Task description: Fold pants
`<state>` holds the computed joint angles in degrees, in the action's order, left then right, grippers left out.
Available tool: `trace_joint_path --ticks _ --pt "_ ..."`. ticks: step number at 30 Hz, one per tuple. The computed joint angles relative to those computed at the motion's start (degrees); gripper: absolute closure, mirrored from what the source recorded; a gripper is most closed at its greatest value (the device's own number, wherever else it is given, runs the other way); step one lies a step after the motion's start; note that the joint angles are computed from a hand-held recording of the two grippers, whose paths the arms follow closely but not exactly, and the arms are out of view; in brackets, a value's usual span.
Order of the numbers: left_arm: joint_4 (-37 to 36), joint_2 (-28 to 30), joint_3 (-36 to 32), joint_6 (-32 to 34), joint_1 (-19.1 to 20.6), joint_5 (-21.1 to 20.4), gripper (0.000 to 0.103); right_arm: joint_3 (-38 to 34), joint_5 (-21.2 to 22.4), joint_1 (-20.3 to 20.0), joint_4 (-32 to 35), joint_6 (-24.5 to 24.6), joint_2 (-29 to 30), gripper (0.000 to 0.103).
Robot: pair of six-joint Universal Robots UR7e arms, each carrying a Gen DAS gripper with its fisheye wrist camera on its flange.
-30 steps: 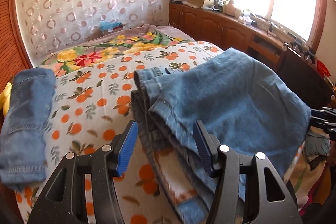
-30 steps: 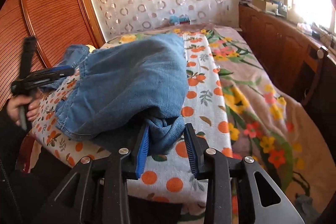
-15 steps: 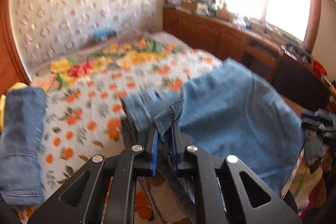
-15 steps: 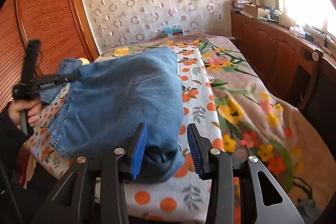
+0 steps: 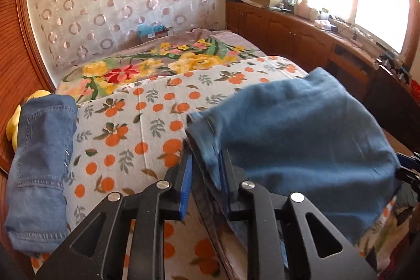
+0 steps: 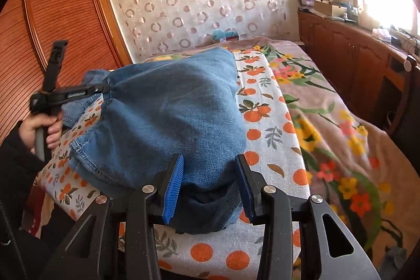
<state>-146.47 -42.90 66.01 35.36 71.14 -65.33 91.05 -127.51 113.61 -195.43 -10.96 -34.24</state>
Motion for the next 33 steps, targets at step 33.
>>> trace_joint_path --ticks 33 --pt "-2.3 -16.0 25.2 -2.1 2.4 -9.6 0.091 -1.7 -1.1 -0.1 -1.7 -0.2 1.8 0.049"
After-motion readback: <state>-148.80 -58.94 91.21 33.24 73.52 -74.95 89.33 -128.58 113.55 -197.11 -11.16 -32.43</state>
